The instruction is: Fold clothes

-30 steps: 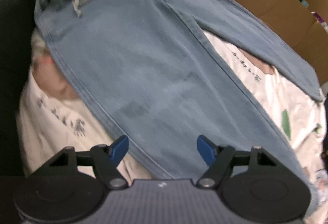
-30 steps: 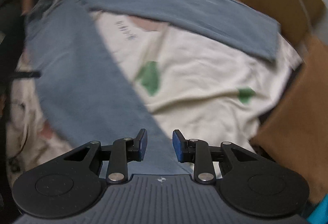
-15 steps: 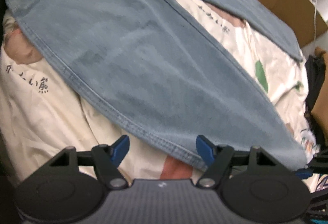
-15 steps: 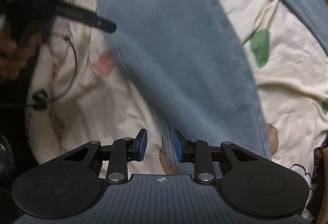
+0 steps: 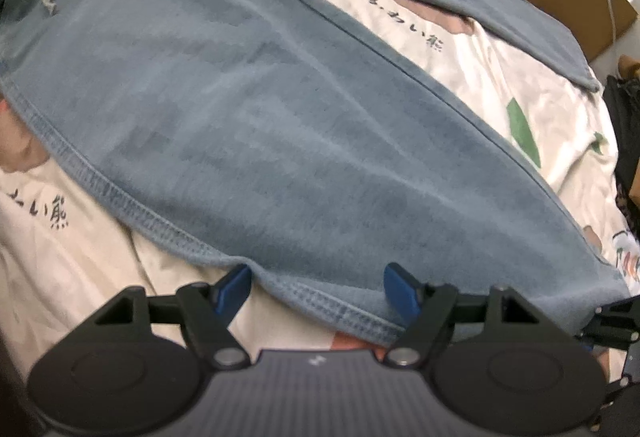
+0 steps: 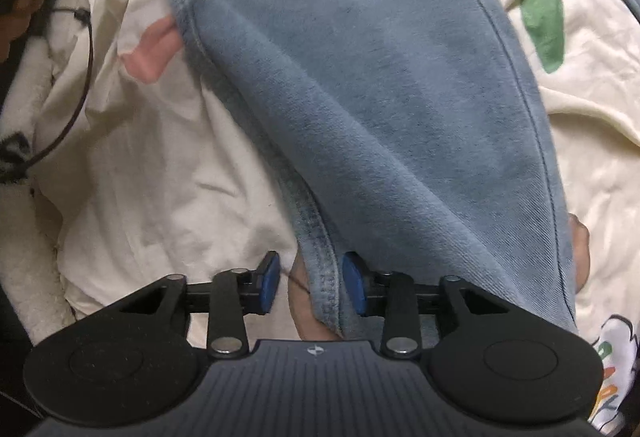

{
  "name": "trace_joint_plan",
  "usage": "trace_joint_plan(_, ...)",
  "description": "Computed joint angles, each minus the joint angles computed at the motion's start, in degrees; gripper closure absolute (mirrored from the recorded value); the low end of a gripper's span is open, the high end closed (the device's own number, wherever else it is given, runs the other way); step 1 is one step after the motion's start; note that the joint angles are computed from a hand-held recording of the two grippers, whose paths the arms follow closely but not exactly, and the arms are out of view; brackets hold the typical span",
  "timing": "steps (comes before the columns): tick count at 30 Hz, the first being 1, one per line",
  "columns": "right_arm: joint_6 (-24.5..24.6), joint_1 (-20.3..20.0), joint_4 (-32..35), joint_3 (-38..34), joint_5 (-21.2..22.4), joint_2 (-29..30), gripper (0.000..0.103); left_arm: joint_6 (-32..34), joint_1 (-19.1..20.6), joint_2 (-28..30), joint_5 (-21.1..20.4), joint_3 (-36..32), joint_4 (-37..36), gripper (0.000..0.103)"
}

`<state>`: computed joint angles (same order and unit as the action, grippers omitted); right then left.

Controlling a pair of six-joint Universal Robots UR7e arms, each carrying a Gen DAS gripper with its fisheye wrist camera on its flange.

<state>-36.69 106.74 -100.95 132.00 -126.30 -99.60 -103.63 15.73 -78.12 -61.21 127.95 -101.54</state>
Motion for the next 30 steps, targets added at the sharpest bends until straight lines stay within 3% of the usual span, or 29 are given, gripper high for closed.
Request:
trace_joint_plan(9,-1.8,2.3,0.5,1.5,-3.9,-2.0,0.059,-1.3,-0.4,-0.4,0.9,0.0,1.3,0.027)
trace_joint_plan(13,-3.8,3.7,-2.9,3.9,-6.3,-3.1,0.064,-1.7,-0.4,-0.5,1.0,0.0,1.4,0.027)
trace_joint_plan(19,-5.5,6.3,-4.1,6.6,-8.5,-3.3,0.06,-1.7,-0.5,-1.3,1.1,0.4,1.2,0.027)
trace_joint_plan(21,-4.9,5.9,-2.1,5.6,-7.8,-3.1,0.063,-2.3,-0.6,-1.8,1.3,0.5,1.5,0.028)
trace_joint_plan(23,-4.0,5.8,1.2,3.6,-7.3,-2.5,0.093,-2.7,-0.9,-2.3,1.7,0.5,1.7,0.028)
trace_joint_plan(30,9.5,9.5,19.1,-10.8,-1.8,2.9,0.095,-4.2,-2.6,-3.3,5.2,-0.6,4.5,0.028)
